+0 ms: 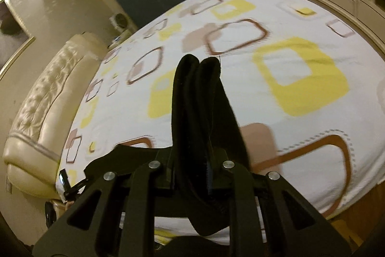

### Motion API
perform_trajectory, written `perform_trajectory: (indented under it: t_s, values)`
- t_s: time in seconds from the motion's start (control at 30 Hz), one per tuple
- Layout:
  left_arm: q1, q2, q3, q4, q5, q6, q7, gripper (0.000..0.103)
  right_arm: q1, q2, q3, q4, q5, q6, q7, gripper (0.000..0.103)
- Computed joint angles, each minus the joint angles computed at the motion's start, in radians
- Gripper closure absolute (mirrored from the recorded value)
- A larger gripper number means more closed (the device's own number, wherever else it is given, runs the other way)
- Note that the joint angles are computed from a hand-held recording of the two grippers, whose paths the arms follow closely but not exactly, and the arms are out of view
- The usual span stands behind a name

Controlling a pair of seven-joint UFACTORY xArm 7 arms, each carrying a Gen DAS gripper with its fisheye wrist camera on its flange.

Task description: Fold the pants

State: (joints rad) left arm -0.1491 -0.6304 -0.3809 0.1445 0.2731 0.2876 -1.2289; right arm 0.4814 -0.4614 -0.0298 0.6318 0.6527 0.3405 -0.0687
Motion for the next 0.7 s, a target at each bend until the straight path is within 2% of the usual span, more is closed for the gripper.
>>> perform_trajectory:
  t_s: [0.23, 0.3, 0.37, 0.43, 0.63, 0.7]
  values:
    - [0.008, -0.004, -0.011, -0.007, 0.007, -0.013, -0.012, 0.012, 0.066, 0.158, 0.126, 0.109, -0.037, -0.070, 0.085, 0.086]
    - [0.006, -0.005, -0.008, -0.009, 0.005, -0.016, -0.013, 0.012, 0.055, 0.231, 0.186, 0.149, -0.107, -0.100, 0.151, 0.086]
    - [0.000, -0.010, -0.004, -0.012, 0.001, -0.016, -0.012, 0.012, 0.073, 0.292, 0.207, 0.184, -0.120, -0.117, 0.171, 0.086]
    - [-0.002, -0.013, -0.003, -0.013, -0.001, -0.015, -0.011, 0.012, 0.067, 0.365, 0.248, 0.226, -0.192, -0.129, 0.237, 0.086]
    - [0.001, -0.012, -0.007, -0.009, 0.001, -0.010, -0.010, 0.012, 0.081, 0.545, 0.302, 0.324, -0.391, -0.127, 0.399, 0.086]
    - [0.002, -0.012, -0.007, -0.009, 0.001, -0.009, -0.011, 0.012, 0.085, 0.587, 0.317, 0.345, -0.410, -0.125, 0.416, 0.086]
